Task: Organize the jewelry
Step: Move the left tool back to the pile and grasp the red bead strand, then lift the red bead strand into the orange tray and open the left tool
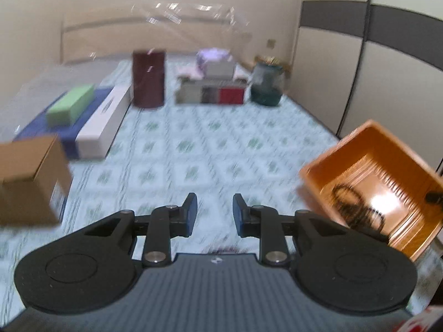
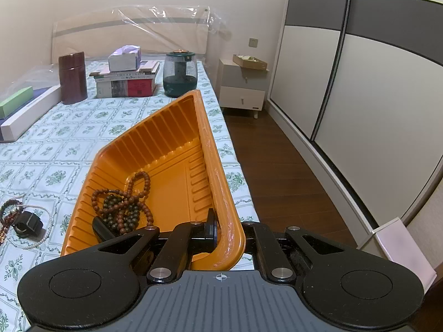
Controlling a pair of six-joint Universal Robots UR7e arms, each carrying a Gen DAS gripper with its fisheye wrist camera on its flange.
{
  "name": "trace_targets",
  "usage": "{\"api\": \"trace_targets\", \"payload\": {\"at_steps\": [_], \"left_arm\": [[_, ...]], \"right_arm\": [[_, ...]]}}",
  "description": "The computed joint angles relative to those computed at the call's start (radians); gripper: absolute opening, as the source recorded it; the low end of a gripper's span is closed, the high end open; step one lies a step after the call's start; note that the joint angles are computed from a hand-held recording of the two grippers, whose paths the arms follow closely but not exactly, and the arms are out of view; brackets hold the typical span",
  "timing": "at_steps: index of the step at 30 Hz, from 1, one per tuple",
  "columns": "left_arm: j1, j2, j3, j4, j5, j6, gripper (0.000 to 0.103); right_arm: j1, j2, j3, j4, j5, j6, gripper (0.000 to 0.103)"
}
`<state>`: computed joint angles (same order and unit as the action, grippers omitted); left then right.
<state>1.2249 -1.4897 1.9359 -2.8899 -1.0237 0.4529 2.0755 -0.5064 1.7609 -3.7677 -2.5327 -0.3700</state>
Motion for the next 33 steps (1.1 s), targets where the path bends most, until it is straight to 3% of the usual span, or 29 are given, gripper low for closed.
{"api": "trace_targets", "payload": {"at_steps": [6, 14, 21, 28, 33], "left_arm": [[0.039, -0.024, 0.074, 0.01, 0.01, -0.06, 0.024], [0.057, 0.008, 0.139, -0.017, 0.011, -0.055, 0.024], [0.065, 0.037, 0.145, -0.023, 0.012, -0.061, 0.015], [0.064, 0.059, 0.137, -0.033, 0.024, -0.034, 0.014], [0.061, 0.054, 0.124, 0.009, 0.027, -0.041, 0.004]], "right_arm": [[0.0, -0.002, 0.0, 0.005, -0.001, 0.0, 0.006], [-0.001, 0.001, -0.001, 0.003, -0.003, -0.004, 0.006], [-0.003, 0.002, 0.001, 0.002, -0.003, -0.005, 0.006], [-0.004, 0.002, 0.0, 0.003, -0.004, -0.004, 0.006], [-0.003, 0.002, 0.0, 0.003, -0.004, -0.005, 0.006]]}}
